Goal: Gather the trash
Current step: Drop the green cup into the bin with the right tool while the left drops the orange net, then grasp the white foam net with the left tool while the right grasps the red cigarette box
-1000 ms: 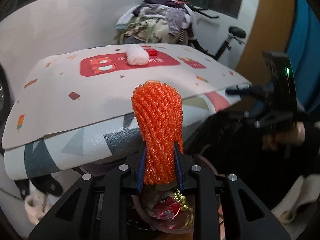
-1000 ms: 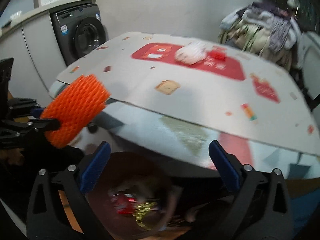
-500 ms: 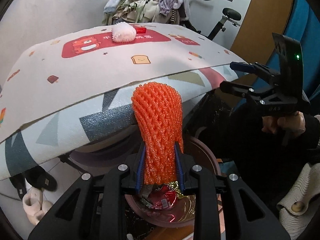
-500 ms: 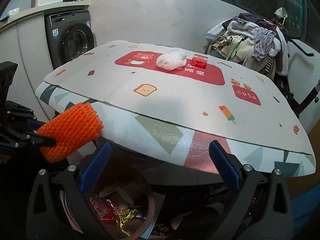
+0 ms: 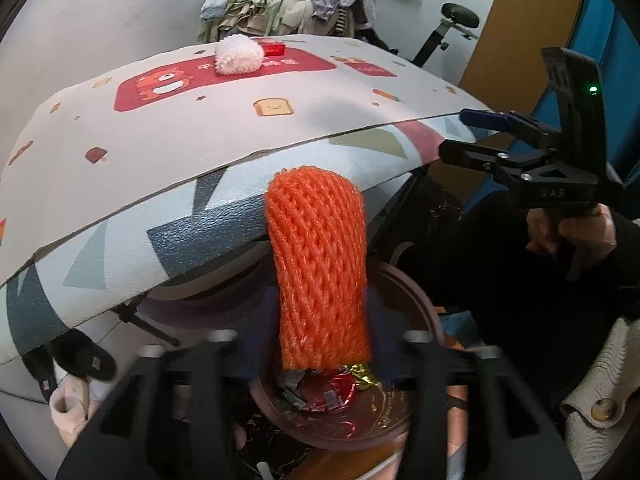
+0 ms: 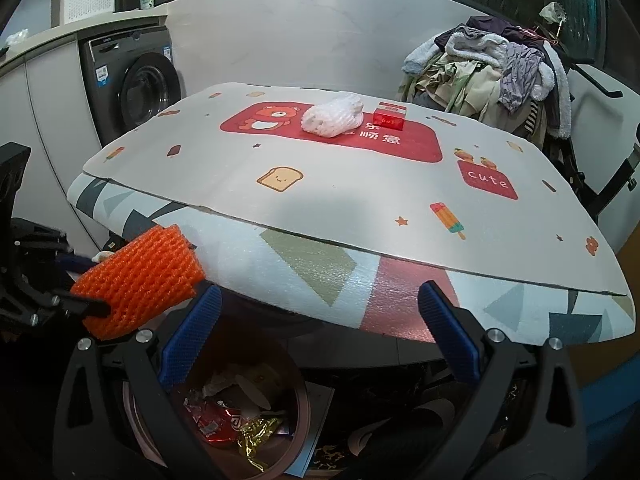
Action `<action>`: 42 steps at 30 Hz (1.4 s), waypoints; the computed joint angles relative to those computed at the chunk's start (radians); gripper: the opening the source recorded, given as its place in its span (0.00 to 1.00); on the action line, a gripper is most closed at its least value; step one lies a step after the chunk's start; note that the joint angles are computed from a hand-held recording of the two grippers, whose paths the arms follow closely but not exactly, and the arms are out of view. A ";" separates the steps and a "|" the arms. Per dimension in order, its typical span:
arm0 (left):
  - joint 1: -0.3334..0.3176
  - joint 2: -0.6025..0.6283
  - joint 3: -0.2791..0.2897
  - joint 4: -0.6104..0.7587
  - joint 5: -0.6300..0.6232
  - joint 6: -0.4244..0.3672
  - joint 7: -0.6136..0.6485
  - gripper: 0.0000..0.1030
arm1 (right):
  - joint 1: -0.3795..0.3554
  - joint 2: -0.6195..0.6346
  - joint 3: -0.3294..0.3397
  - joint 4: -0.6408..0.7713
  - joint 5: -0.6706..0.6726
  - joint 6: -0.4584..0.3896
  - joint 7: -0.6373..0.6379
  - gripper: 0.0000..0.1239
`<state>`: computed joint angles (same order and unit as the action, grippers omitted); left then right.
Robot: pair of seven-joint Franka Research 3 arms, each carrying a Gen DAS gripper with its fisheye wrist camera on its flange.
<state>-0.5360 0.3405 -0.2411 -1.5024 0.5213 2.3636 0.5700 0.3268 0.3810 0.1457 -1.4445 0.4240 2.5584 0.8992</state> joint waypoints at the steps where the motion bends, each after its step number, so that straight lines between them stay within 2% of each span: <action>1: -0.007 0.000 0.006 0.004 0.015 -0.012 -0.016 0.66 | 0.001 -0.001 -0.001 -0.001 -0.002 0.000 0.001 0.78; 2: -0.009 -0.004 0.010 0.000 0.022 -0.012 -0.030 0.66 | 0.002 0.000 -0.001 0.001 -0.004 -0.001 0.002 0.78; 4: -0.012 -0.012 0.016 -0.009 0.039 -0.021 -0.064 0.73 | 0.003 0.002 -0.002 0.003 -0.007 -0.003 0.002 0.78; 9: -0.012 -0.046 0.027 -0.044 0.097 -0.045 -0.182 0.79 | 0.006 0.006 -0.004 0.008 -0.015 -0.007 0.009 0.78; 18: 0.016 -0.103 0.015 -0.108 0.162 -0.065 -0.348 0.82 | 0.006 0.007 -0.003 0.011 -0.018 -0.007 0.011 0.78; 28: 0.031 -0.128 0.001 -0.130 0.193 -0.081 -0.412 0.82 | 0.006 0.013 -0.007 0.025 -0.024 -0.016 0.016 0.78; 34: 0.052 -0.141 0.002 -0.126 0.199 -0.080 -0.420 0.82 | 0.009 0.060 -0.016 0.121 -0.043 -0.083 0.052 0.78; 37: 0.061 -0.126 0.008 -0.083 0.206 -0.099 -0.393 0.82 | 0.025 0.117 -0.034 0.231 -0.084 -0.135 0.116 0.78; 42: 0.078 -0.074 0.029 0.033 0.201 -0.109 -0.332 0.82 | 0.050 0.218 -0.058 0.413 -0.156 -0.163 0.210 0.79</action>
